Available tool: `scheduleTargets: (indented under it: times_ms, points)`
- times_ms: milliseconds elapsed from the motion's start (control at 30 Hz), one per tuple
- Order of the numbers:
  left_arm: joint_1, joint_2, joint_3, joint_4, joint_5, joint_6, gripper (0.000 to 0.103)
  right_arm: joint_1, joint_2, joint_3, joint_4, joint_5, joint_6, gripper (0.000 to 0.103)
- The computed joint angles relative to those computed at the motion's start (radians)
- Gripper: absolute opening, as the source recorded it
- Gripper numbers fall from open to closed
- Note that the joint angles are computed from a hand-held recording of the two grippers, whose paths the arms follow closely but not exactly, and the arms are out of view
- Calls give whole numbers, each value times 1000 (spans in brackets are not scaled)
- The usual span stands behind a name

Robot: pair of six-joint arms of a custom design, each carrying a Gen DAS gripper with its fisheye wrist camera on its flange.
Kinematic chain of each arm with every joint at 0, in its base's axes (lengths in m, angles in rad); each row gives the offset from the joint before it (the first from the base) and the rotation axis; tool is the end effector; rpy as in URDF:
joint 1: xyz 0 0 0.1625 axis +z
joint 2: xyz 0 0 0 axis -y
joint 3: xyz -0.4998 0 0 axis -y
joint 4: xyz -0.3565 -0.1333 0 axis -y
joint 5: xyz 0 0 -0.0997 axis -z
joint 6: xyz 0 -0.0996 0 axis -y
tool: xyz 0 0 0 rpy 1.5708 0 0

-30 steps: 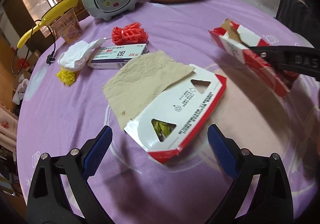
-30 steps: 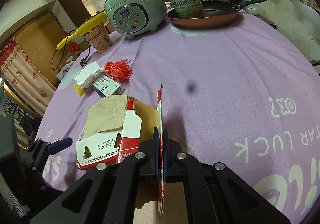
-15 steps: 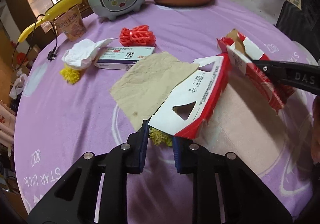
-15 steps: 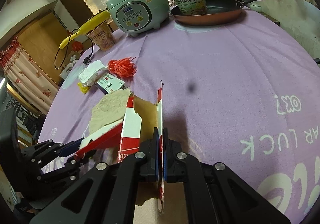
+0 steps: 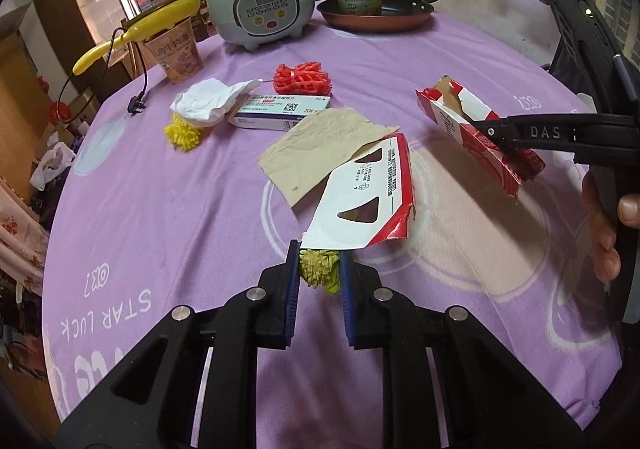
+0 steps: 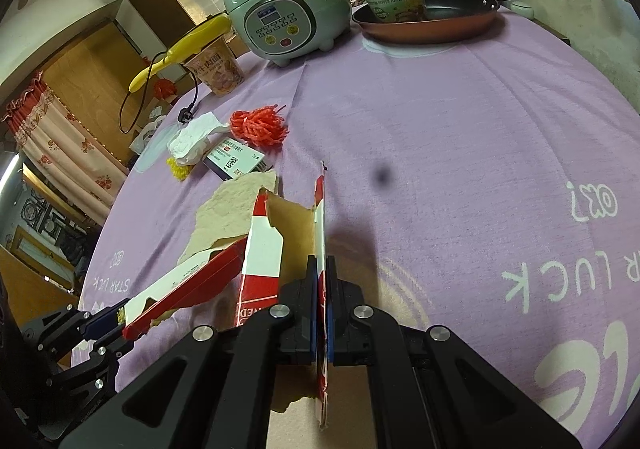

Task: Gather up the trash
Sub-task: 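Grasp the white cardboard tray with the left gripper while the right gripper holds the red box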

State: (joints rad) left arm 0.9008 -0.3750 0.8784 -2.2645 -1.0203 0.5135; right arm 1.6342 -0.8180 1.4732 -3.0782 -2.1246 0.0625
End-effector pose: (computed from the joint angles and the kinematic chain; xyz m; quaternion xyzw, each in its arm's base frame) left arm -0.4082 -0.8138 0.1091 0.5130 0.8095 -0.1123 0.2626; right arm 0.1285 -0.7471 0.3293 -0.1126 -0.8759 0.4125 0.2234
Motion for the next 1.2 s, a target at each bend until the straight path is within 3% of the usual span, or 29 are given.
scheduleTargets:
  times_ms: [333, 433, 633, 800, 933, 1033, 1200]
  points:
    - [21, 20, -29, 48, -11, -42, 26, -1, 7, -9, 30, 6, 1, 5]
    - [21, 34, -48, 49, -11, -41, 40, -2, 8, -13, 44, 16, 0, 5]
    - [21, 53, -68, 28, -22, -22, 57, -3, 10, -21, 72, 40, -6, 5]
    - [20, 79, -114, 42, -16, -37, 59, -2, 15, -27, 87, 43, -14, 5]
    - [13, 77, -98, -16, -7, -12, 62, -3, 14, -26, 86, 46, -16, 5]
    - [12, 73, -97, -35, -25, -16, 68, -2, 14, -26, 87, 48, -19, 5]
    - [20, 57, -135, 69, -114, -79, 78, -2, 14, -27, 92, 48, -20, 5]
